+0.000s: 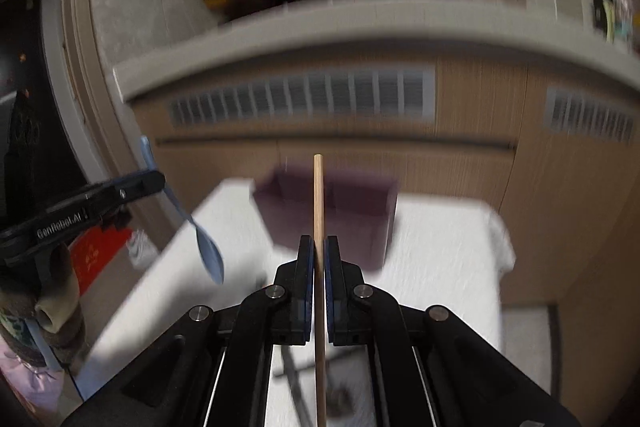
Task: Organize utensils
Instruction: 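Carry the blue spoon into the maroon caddy and open the left tool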
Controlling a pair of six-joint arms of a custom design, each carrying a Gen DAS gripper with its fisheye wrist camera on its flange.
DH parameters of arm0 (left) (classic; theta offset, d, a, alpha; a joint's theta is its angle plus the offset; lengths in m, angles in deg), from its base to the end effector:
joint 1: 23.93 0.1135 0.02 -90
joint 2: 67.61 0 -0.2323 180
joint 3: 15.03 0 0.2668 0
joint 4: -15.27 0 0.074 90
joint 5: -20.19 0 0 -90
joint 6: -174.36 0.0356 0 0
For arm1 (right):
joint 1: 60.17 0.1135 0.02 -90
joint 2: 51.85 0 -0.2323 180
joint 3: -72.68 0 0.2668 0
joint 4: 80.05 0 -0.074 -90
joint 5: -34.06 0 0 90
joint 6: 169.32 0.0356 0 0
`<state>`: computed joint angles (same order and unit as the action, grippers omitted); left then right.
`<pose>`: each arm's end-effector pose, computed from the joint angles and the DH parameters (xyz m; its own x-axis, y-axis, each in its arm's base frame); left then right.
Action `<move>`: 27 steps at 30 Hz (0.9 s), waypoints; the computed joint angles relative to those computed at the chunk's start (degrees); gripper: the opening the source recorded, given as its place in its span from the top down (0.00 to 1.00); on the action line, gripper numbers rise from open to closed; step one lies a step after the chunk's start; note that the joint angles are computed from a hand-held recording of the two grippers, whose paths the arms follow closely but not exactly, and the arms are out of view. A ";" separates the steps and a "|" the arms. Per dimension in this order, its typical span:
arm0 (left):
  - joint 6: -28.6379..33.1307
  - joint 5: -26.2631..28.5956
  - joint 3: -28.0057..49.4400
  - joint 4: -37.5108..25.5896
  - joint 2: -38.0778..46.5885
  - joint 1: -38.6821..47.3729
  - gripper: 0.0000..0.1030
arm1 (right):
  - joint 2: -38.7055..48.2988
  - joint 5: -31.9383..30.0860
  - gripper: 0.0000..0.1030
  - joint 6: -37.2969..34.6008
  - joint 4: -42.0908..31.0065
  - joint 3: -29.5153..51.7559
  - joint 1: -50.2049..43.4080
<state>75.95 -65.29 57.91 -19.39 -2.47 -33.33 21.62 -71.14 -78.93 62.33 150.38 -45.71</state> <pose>0.2801 -0.0492 0.3110 -0.4749 -0.0692 -0.8773 0.1645 0.9724 -0.1657 0.2983 0.0866 0.2962 -0.5360 -0.1314 -0.8339 -0.4493 0.8807 0.1500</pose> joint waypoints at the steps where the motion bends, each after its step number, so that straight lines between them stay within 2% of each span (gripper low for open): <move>1: 0.54 0.02 3.70 -0.02 1.93 0.18 0.88 | 2.00 -0.66 0.96 0.09 -0.29 4.68 -0.57; 4: 1.70 0.74 14.98 -0.21 8.96 1.12 0.88 | 9.14 -1.26 0.96 1.80 -0.22 17.17 -1.76; 6: 2.12 1.39 19.86 0.50 12.99 1.90 0.88 | 14.47 0.36 0.96 2.56 0.77 24.62 -1.61; 9: 2.23 3.46 25.49 1.69 19.53 3.13 0.88 | 20.57 1.56 0.96 3.26 3.75 30.69 -0.61; 13: 1.52 5.07 27.91 3.86 25.42 4.17 0.88 | 26.77 3.81 0.96 3.61 9.83 32.78 1.33; 19: -0.31 6.86 29.85 6.56 34.86 5.06 0.88 | 37.27 6.38 0.96 4.18 11.89 38.75 2.77; 22: -1.39 7.23 30.15 7.94 38.86 4.81 0.88 | 40.30 6.82 0.96 3.78 13.07 38.29 2.89; 25: -1.96 7.67 29.77 8.51 41.87 4.27 0.86 | 41.31 7.24 0.94 3.08 15.75 34.47 2.90; 27: -2.13 7.14 29.48 8.43 43.37 3.78 0.84 | 42.77 7.02 0.91 1.76 14.12 34.63 2.65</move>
<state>73.83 -58.15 87.40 -10.95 40.90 -29.55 64.39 -64.11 -77.17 76.44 185.01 -43.06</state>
